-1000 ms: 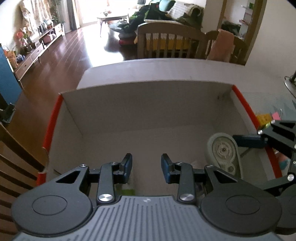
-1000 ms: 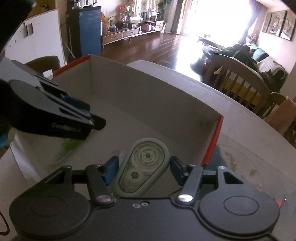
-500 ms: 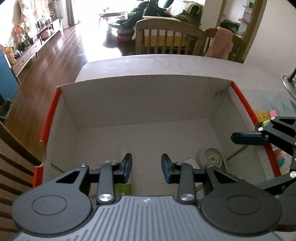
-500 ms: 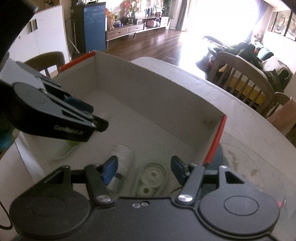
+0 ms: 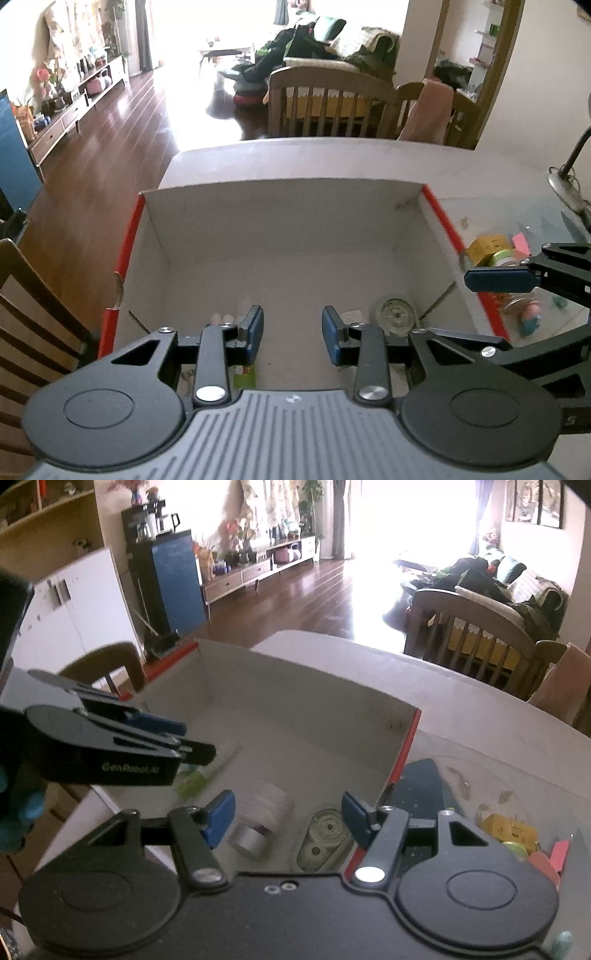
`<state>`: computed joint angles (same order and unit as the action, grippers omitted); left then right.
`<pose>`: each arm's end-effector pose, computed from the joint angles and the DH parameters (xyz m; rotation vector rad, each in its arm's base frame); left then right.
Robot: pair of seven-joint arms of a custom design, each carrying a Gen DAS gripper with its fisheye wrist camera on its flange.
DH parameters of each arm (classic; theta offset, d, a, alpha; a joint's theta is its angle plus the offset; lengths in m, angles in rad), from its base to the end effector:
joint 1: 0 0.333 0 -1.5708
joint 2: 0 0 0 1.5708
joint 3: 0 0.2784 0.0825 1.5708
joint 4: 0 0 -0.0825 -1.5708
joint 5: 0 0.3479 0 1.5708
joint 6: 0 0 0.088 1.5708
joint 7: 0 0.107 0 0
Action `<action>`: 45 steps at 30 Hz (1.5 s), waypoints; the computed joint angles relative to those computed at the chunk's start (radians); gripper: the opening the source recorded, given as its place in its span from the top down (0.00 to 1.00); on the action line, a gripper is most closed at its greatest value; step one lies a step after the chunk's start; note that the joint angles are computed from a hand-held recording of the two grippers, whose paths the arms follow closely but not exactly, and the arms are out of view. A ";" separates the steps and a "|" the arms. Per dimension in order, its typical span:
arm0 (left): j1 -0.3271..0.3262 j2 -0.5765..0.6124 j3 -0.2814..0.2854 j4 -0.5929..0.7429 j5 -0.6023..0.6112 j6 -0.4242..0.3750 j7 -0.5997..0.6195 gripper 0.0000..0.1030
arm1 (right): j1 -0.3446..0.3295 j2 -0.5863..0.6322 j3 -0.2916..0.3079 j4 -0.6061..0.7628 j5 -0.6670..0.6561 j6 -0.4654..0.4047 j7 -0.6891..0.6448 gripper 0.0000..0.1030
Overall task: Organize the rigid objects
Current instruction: 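Withdraw both open tools from the shoebox toward the table items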
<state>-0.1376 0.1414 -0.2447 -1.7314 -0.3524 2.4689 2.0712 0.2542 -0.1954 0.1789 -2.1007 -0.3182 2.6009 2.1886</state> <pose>0.5690 -0.2190 0.5354 -1.2195 2.4910 -0.9180 0.4660 0.2291 0.5572 -1.7971 1.7274 -0.5889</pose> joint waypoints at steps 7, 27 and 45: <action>-0.001 -0.087 0.010 -0.062 -0.083 0.008 0.051 0.67 | -0.022 -0.074 0.028 -0.048 -0.012 0.041 0.070 0.28; -0.103 -0.324 0.105 -0.252 -0.271 0.058 0.173 0.33 | -0.144 -0.330 0.164 -0.228 -0.018 0.134 0.200 0.09; -0.236 -0.404 0.090 -0.369 -0.232 0.165 0.022 0.12 | -0.171 -0.705 0.126 -0.526 0.142 0.083 0.100 0.03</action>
<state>-0.3736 -0.2631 -0.1543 -2.1000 -0.5846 2.6343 2.0934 0.0830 -0.9005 0.3046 -2.6266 -0.1766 2.6843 2.2886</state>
